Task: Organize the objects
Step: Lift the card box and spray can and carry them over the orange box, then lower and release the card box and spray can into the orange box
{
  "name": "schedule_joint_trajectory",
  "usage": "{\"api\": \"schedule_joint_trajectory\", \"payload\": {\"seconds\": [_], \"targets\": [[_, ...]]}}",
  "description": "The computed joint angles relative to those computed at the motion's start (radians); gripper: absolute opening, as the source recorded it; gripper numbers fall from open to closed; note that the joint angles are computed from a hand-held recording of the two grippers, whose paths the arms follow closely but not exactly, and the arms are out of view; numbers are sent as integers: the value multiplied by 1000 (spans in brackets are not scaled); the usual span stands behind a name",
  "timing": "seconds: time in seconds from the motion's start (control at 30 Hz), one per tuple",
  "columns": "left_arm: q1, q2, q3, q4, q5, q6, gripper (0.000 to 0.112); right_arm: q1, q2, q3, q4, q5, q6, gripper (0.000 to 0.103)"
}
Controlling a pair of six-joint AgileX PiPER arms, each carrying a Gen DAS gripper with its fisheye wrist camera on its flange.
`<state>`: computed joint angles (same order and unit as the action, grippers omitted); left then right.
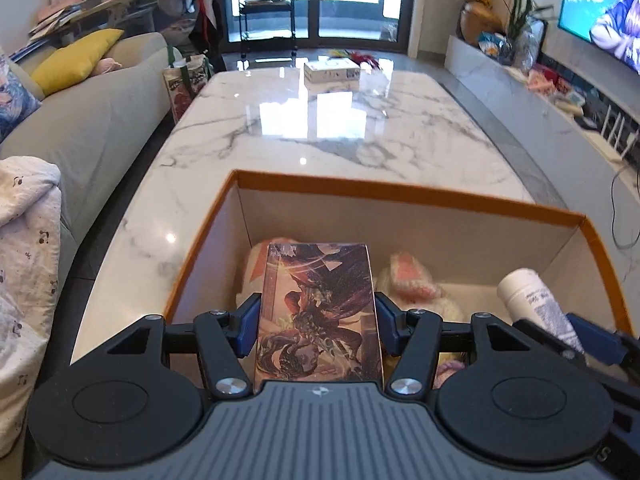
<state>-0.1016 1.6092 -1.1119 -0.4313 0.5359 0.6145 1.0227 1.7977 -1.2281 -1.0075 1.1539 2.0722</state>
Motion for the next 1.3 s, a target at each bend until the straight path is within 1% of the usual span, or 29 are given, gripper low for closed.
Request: {"api": "schedule_joint_trajectory", "payload": {"seconds": [0.07, 0.17, 0.37, 0.53, 0.77, 0.97, 1.17, 1.3], "targets": [[-9, -1, 12, 0, -15, 7, 67, -3, 7, -14, 19, 12, -5, 49], [-34, -10, 22, 53, -36, -33, 67, -6, 14, -23, 33, 14, -8, 49], [-59, 2, 29, 99, -49, -73, 67, -9, 29, -45, 44, 24, -24, 49], [-45, 6, 21, 76, -28, -58, 67, -13, 33, -50, 48, 25, -31, 49], [-48, 5, 24, 89, -40, -63, 69, -14, 29, -45, 43, 25, -25, 50], [-62, 0, 32, 120, -61, -98, 74, -13, 30, -46, 44, 27, -27, 50], [-59, -1, 29, 115, -54, -101, 77, -14, 29, -45, 44, 26, -26, 50], [-51, -3, 29, 96, -52, -83, 82, -16, 24, -42, 45, 25, -28, 50]]}}
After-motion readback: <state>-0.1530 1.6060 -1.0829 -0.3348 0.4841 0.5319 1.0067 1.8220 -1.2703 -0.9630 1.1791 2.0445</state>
